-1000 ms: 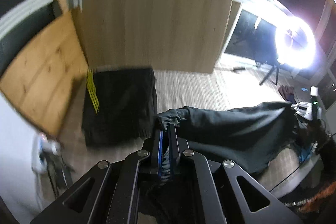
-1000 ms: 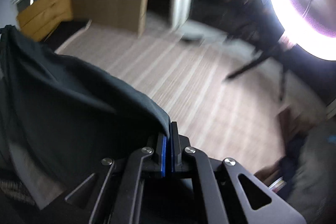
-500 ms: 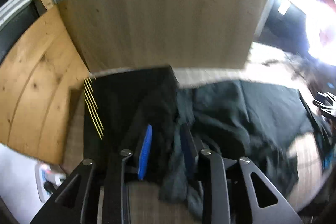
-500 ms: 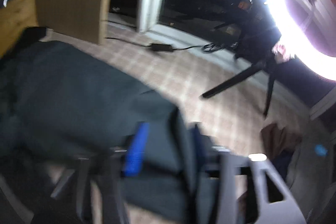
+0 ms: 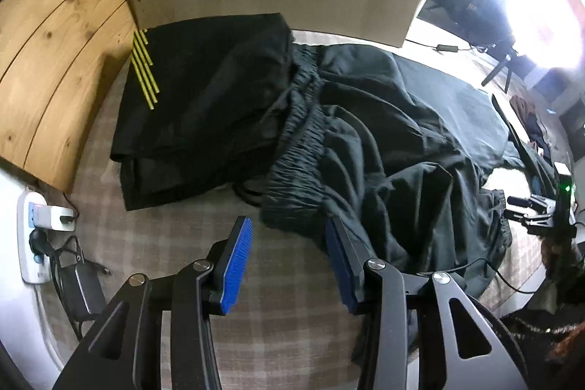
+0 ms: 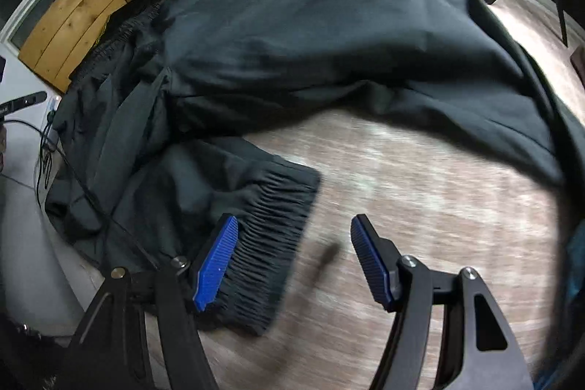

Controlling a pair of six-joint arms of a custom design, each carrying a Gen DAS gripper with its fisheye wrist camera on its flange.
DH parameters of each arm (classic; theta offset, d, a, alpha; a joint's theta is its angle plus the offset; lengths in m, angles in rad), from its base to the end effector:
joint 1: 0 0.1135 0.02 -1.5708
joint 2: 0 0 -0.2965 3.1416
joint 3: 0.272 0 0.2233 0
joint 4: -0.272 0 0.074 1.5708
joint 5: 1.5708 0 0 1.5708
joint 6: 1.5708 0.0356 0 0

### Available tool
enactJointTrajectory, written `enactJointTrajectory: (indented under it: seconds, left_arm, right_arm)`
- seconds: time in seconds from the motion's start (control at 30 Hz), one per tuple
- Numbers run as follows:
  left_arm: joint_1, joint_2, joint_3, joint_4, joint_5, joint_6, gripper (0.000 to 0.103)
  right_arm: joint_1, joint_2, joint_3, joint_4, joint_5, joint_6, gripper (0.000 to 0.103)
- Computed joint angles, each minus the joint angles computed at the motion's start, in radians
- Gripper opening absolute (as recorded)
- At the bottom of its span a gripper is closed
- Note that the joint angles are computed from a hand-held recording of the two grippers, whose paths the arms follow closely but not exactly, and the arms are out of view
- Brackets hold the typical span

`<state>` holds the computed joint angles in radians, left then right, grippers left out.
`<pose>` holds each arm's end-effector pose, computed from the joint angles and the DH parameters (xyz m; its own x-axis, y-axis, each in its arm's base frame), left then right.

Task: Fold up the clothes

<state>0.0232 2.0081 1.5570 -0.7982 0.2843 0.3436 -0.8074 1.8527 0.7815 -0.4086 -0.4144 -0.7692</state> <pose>0.3996 -0.0007 0.2397 -0.8707 0.3032 -0.3872 0.3820 0.9129 -0.1441 0.1956 -0.1836 0.1321 -0.9371 0.0584 -0.3442 -0.0219 0.9741 0.2249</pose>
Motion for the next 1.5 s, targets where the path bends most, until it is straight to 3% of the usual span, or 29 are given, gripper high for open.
enactJointTrajectory:
  seconds: [0.2,0.27,0.3,0.47,0.6,0.73,0.8,0.93,1.07,1.4,1.5]
  left_arm:
    - [0.006,0.069,0.057,-0.022,0.026,0.041,0.040]
    - [-0.003,0.088,0.068,-0.025,0.021,0.053,0.040]
    - [-0.004,0.092,0.072,-0.029,0.024,0.060,0.040]
    - [-0.004,0.105,0.092,-0.050,0.033,0.100,0.040]
    - [0.003,0.115,0.126,-0.077,0.037,0.130,0.040]
    - [0.002,0.124,0.142,-0.094,0.053,0.148,0.040]
    - [-0.012,0.129,0.133,-0.094,0.054,0.159,0.040]
    - [-0.047,0.128,0.088,-0.073,0.028,0.180,0.040]
    - [-0.058,0.130,0.063,-0.073,0.020,0.184,0.040]
    - [-0.066,0.106,0.023,-0.091,0.079,0.114,0.042]
    - [-0.101,0.102,0.005,-0.072,0.074,0.116,0.052]
  right_arm:
    - [0.119,-0.055,-0.142,0.217,0.055,0.121,0.064]
    - [0.154,-0.095,-0.201,0.276,0.089,0.121,0.035]
    - [0.157,-0.105,-0.202,0.249,0.080,0.113,0.026]
    - [0.033,-0.239,-0.181,0.037,-0.020,0.065,0.026]
    - [-0.281,-0.377,-0.033,-0.314,-0.093,-0.130,0.025]
    - [-0.606,-0.382,0.180,-0.474,-0.072,-0.214,0.025]
    - [-0.677,-0.361,0.260,-0.421,-0.050,-0.148,0.025]
    - [-0.784,-0.242,0.374,-0.161,0.074,-0.006,0.025]
    - [-0.771,-0.139,0.399,0.025,0.244,-0.002,0.025]
    - [-0.778,-0.074,0.367,0.046,0.269,-0.042,0.025]
    - [-0.794,-0.068,0.397,0.040,0.261,-0.044,0.025]
